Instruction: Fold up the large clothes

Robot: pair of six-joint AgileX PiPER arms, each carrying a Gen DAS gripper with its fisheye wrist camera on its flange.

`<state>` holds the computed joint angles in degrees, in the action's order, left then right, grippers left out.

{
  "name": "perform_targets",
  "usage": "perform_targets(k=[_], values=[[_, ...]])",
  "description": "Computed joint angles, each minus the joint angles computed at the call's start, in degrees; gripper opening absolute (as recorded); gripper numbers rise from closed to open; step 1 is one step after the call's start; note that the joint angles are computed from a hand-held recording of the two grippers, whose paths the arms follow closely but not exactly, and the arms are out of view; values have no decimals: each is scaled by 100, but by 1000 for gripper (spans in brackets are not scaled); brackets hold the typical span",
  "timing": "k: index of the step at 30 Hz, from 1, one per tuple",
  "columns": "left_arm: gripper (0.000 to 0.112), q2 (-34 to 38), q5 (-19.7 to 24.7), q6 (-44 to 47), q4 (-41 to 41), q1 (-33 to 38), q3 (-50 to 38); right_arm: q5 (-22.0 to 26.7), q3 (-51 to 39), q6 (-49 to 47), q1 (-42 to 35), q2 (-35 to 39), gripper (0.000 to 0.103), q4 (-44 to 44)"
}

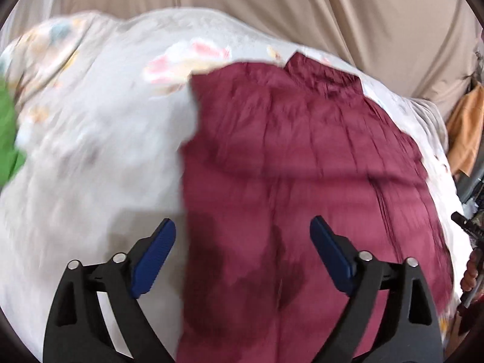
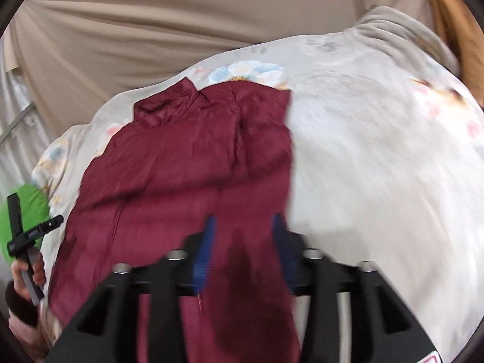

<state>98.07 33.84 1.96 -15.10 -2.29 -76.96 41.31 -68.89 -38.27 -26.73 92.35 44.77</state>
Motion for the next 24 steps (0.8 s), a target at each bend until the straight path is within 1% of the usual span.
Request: perform_targets(k=[2,3,5,7,8,9,12,13,14,16,17,18,19,20,22,24], values=[[88,-512,69,600,-737,294,795,416,923,-777,-637,-603,52,544],[88,-772,106,953,-1187,490,1236,579,1239,-987,-880,-805,53,707],[88,-1125,151,1451,-1865,786,1847,887,1858,-1290,-1371,-1149,56,932],[89,-1390,269,2014,-2667,1074,2364,1078,2236,-1386,-1632,-1338,57,1015],[89,-1494,343,2332,-3094,1192,2596,1247,2417,-1519,-1783,-1399,57,1115],[89,-1579,329,2526,-3305,1209,2747,1395,2568,-1689,-1893,-1432,57,1238],[88,-1740,120,2662,-3471,1038,2984,1356,2851,-1960,-1798,-1492,58,1577],[85,-1759,20,2612,-3450,949,3008,1166,2923,-1942,-1641,-1527,58,1637],[81,-1756,-35,2593,-3451,857,3011,1012,2957,-1877,-1494,-1568,55,1661],[55,-1740,93,2802,-3631,824,2983,913,3024,-1905,-1366,-1639,25,1799],[50,-1735,134,2862,-3684,821,2964,915,3090,-1950,-1378,-1736,21,1934],[37,-1809,113,2860,-3670,791,2989,941,3113,-1976,-1398,-1818,12,2051],[23,-1894,93,2894,-3660,797,3015,1014,3168,-2053,-1472,-1919,9,2176],[16,-2020,45,2855,-3621,788,3067,1151,3262,-2187,-1627,-2101,7,2324],[10,-2306,281,3225,-4040,1061,3174,1394,3366,-2388,-1901,-2467,4,2483],[8,-2673,452,3415,-4289,1215,3243,1656,3458,-2510,-2103,-2878,3,2653]])
